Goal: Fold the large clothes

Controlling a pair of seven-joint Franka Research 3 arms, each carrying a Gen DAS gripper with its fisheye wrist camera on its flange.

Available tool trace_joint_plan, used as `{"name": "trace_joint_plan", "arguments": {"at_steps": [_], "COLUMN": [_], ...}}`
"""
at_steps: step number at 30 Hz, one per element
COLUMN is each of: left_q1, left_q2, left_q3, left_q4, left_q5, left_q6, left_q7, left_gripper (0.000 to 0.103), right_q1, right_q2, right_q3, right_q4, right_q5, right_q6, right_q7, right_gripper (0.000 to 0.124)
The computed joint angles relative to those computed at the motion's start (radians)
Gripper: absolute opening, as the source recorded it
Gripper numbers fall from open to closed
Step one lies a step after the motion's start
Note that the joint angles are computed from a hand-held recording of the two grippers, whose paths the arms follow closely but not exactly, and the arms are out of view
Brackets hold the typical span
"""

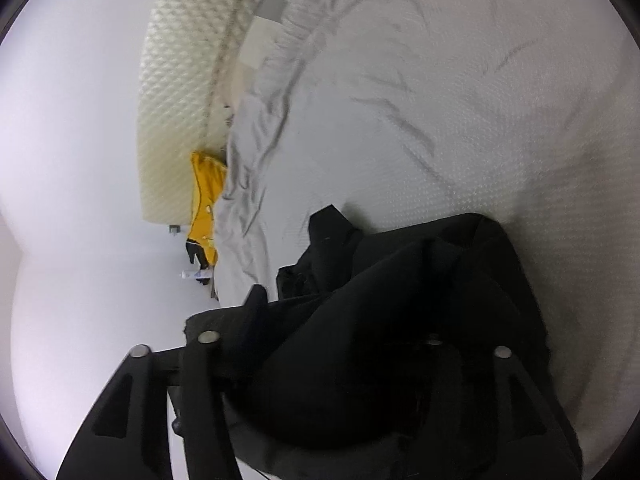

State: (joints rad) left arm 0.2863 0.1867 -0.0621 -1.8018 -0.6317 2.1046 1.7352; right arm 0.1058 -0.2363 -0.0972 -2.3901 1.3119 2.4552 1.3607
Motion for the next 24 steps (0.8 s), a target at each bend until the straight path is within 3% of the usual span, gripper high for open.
{"name": "trace_joint_plan", "arguments": {"at_steps": [5,6,7,10,14,18,21,24], "left_q1": [0.033,0.031,0.026,-0.009,-0.090,-0.194,-0.268,-0.334], "left_q2": [-0.111,-0.140,-0.167,-0.273,-0.402,-0.479,-0.491,-0.471], "left_q3": [0.035,0.045,0.053,0.068,0.084,0.082,0.036,0.002], "left_q4": [-0.064,-0.081,-0.095,-0.168,-0.293,-0.424,-0.523,-0.594], "left_q5": [-0.078,-0.071,-0.061,-0.012,-0.014,-0.047,0.000,0.046], "left_q6": [-0.047,-0.041,-0.028,0.084,0.229,0.353,0.503,0.648], "left_q7": [0.058,0.071,0.085,0.181,0.320,0.423,0.449,0.452], "left_gripper": [0.020,0.027,0.041,0.071,0.073,0.073,0.073,0.073], "right_q1": [-0.028,-0.031,-0.039,-0.048,-0.021,0.032,0.064,0.039], "right_q2": [-0.139,-0.163,-0.198,-0.266,-0.346,-0.372,-0.342,-0.285], "right_q3": [0.019,0.024,0.036,0.075,0.146,0.238,0.301,0.406], "right_q4": [-0.046,-0.052,-0.058,-0.064,-0.095,-0.172,-0.215,-0.248], "right_q5": [-0.206,-0.257,-0.331,-0.512,-0.693,-0.792,-0.863,-0.969], "right_q6": [0.034,0.046,0.055,0.078,0.143,0.287,0.377,0.459], "right_q7": [0.103,0.131,0.165,0.223,0.244,0.294,0.334,0.412], "right_gripper": [0.068,0.068,0.068,0.068,0.071,0.077,0.077,0.077]}}
